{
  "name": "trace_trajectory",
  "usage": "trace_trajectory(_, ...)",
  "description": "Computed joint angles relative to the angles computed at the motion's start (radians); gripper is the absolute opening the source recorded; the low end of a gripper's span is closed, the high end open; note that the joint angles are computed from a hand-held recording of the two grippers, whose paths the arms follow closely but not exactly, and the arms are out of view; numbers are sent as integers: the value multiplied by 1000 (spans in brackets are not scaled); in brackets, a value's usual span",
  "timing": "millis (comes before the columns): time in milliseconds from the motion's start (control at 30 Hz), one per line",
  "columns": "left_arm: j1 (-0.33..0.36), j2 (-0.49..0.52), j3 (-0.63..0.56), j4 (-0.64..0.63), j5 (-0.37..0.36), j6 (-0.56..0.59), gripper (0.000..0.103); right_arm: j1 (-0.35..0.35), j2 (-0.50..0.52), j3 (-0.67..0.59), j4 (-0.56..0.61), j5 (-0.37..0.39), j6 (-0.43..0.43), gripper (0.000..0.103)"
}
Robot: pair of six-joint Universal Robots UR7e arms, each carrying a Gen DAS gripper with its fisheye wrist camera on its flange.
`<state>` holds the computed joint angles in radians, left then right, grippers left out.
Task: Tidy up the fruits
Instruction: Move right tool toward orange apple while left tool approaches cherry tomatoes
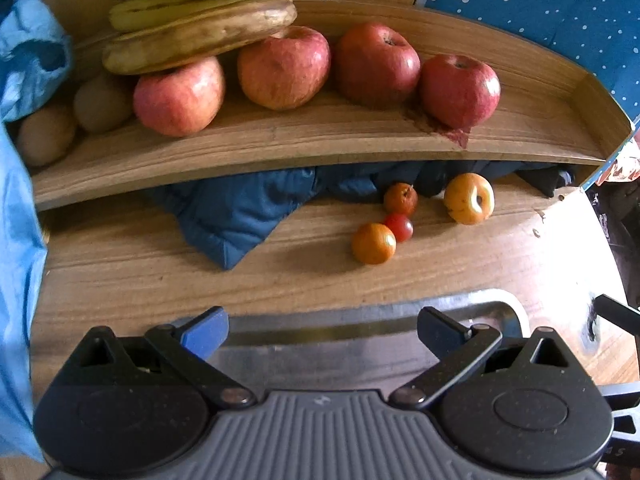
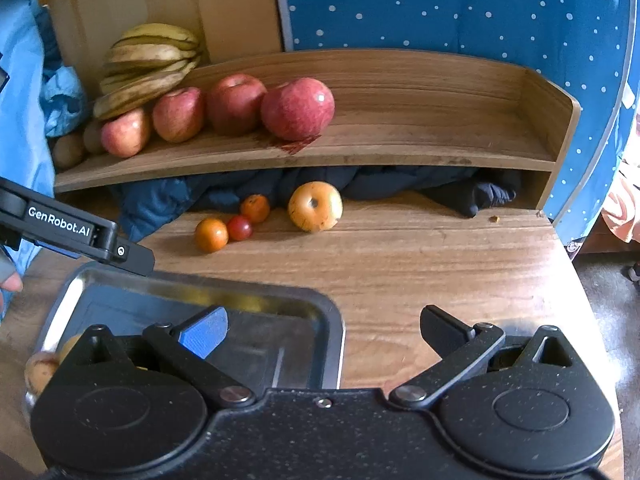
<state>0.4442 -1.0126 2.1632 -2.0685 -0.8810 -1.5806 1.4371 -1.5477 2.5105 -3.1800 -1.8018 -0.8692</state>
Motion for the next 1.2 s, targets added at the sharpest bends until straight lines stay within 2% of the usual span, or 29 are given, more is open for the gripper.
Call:
trace_trajectory(367, 77, 16, 35, -187, 17, 116, 102, 43, 121, -69, -36, -79, 47, 102)
trace_trajectory(567, 107, 35, 31, -231, 15, 197, 102, 57, 178, -108, -70, -111, 89, 102)
trace_trajectory(700, 109, 45, 36, -266, 28, 267, 102, 61, 210, -147, -75, -122, 145, 102)
trace_trajectory(933, 86, 52, 68, -338, 95, 341, 102, 74, 260, -207, -42, -119, 155, 102)
trace_trajectory(1200, 91, 52, 81, -368, 111, 418, 101, 85, 319, -253, -19, -111, 163, 94)
